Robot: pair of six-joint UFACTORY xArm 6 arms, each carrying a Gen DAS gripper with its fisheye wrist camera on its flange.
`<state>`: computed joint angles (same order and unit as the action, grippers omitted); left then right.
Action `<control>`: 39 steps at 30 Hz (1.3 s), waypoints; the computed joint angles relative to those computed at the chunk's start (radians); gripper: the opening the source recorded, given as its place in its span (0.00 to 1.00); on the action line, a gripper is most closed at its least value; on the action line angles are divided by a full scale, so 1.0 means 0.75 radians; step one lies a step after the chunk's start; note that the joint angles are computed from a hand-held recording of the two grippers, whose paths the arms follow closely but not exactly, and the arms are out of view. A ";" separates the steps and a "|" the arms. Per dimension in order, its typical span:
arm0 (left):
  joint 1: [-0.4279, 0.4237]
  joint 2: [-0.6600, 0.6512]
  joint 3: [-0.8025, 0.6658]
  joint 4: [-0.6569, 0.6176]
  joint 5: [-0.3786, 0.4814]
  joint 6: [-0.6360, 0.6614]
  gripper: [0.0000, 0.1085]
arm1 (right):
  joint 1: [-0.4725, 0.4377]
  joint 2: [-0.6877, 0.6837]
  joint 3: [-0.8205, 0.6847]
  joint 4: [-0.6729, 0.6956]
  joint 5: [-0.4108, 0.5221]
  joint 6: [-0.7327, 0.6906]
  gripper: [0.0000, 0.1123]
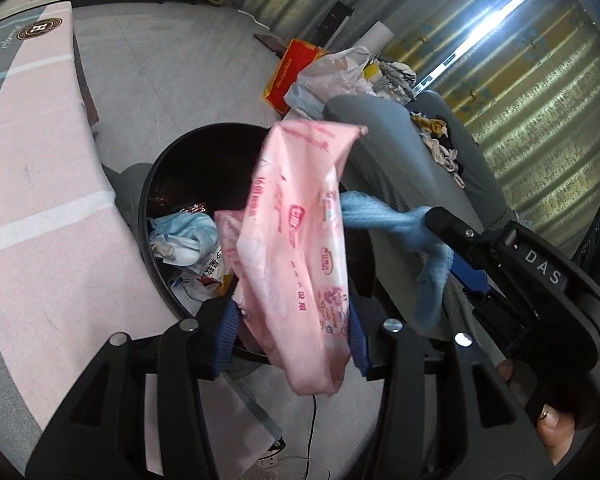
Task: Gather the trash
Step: 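Carry the pink packet and blue cloth over the black bin with both tools, then open both tools to drop the pink packet and blue cloth into the bin, then return both open tools to the remaining trash on the rug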
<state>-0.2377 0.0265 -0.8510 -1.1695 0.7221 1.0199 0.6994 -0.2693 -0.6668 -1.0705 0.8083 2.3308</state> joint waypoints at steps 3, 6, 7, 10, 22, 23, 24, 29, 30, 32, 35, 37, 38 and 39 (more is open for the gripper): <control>0.007 -0.031 0.022 -0.024 -0.008 0.021 0.58 | -0.020 0.015 -0.007 -0.002 -0.040 -0.021 0.30; 0.028 -0.071 0.041 -0.050 -0.016 0.046 0.73 | -0.013 0.019 -0.023 -0.002 -0.040 -0.035 0.33; 0.037 -0.088 0.048 -0.050 -0.016 0.044 0.78 | -0.014 0.021 -0.029 -0.001 -0.037 -0.045 0.38; 0.093 -0.146 0.069 -0.051 0.007 0.050 0.86 | 0.014 0.026 -0.057 -0.007 0.002 -0.066 0.54; 0.583 -0.425 0.164 0.033 -0.004 0.040 0.92 | 0.162 0.166 -0.306 -0.096 0.146 -0.181 0.86; 0.646 -0.435 0.163 0.043 -0.015 0.028 0.92 | 0.180 0.194 -0.347 -0.109 0.161 -0.202 0.87; 0.719 -0.437 0.156 0.050 -0.010 0.024 0.92 | 0.195 0.218 -0.379 -0.116 0.172 -0.215 0.87; 1.012 -0.380 0.100 0.123 -0.027 0.064 0.92 | 0.236 0.348 -0.545 -0.146 0.173 -0.326 0.89; 1.045 -0.364 0.090 0.134 -0.050 0.075 0.92 | 0.241 0.384 -0.587 -0.142 0.161 -0.366 0.89; 1.128 -0.289 0.052 0.133 -0.105 0.111 0.92 | 0.252 0.459 -0.674 -0.132 0.142 -0.443 0.89; 1.238 -0.139 -0.036 0.080 -0.122 0.101 0.92 | 0.269 0.621 -0.853 -0.094 0.113 -0.588 0.89; 1.292 -0.034 -0.114 0.064 -0.088 0.064 0.92 | 0.275 0.743 -0.992 -0.037 0.083 -0.708 0.89; 1.315 0.021 -0.160 0.105 -0.062 0.023 0.92 | 0.274 0.794 -1.050 -0.011 0.055 -0.755 0.89; 1.340 0.074 -0.211 0.140 -0.029 0.002 0.92 | 0.271 0.842 -1.107 0.014 0.016 -0.797 0.89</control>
